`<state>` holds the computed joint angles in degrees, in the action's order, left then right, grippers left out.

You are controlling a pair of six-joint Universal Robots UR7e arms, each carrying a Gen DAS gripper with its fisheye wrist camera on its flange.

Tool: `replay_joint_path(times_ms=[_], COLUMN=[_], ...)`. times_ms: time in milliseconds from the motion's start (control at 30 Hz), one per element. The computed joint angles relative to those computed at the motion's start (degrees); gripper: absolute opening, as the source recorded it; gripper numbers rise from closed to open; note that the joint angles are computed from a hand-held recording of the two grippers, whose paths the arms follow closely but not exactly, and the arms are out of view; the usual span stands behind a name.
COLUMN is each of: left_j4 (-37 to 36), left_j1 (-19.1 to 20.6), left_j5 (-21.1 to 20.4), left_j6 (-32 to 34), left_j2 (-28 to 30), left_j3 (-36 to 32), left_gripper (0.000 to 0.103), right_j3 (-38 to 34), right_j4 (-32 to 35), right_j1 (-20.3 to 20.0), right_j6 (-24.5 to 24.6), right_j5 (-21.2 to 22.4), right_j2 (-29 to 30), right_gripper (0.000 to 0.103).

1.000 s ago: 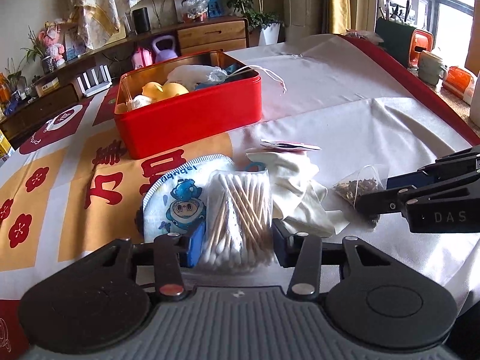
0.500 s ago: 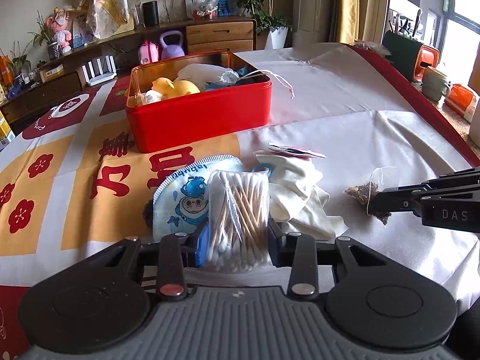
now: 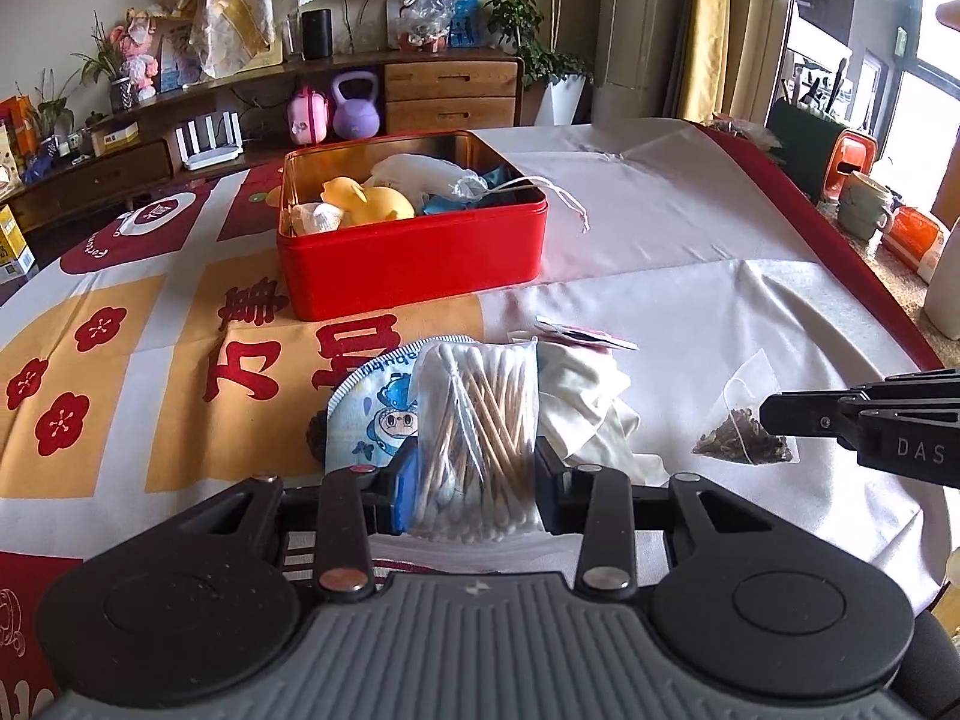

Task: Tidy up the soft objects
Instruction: 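Carry the cotton-swab pack and clear bag over the red tin with both tools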

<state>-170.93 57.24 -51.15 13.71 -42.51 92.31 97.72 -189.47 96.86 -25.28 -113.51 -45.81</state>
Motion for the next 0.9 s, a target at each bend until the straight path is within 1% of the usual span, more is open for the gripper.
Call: replay_joint_path(times_ms=[233, 433, 567, 800, 900], left_j4=[1.4, 2.8, 2.4, 2.7, 3.2], left_j1=[-0.9, -1.5, -2.1, -2.6, -2.6], left_j5=[-0.4, -1.2, -1.1, -2.0, -2.1], left_j6=[-2.3, -4.6, -3.9, -3.4, -3.4], left_j2=[-1.8, -3.1, -3.3, -3.0, -2.7], left_j3=[0.8, 0.4, 0.1, -2.9, -4.8], left_gripper=[0.037, 0.037, 0.037, 0.037, 0.037], right_j3=[0.9, 0.8, 0.0, -3.0, -4.9], right_j4=[-1.3, -1.5, -1.6, -0.2, 1.4], right_j1=[1.1, 2.0, 2.7, 3.9, 4.3], right_j6=[-0.1, -1.3, -2.1, -4.2, -5.0], right_j5=[1.1, 2.3, 2.6, 3.3, 4.0], right_j2=[-1.4, -2.3, -2.4, -2.0, -1.8], right_gripper=[0.000, 0.000, 0.000, 0.000, 0.000])
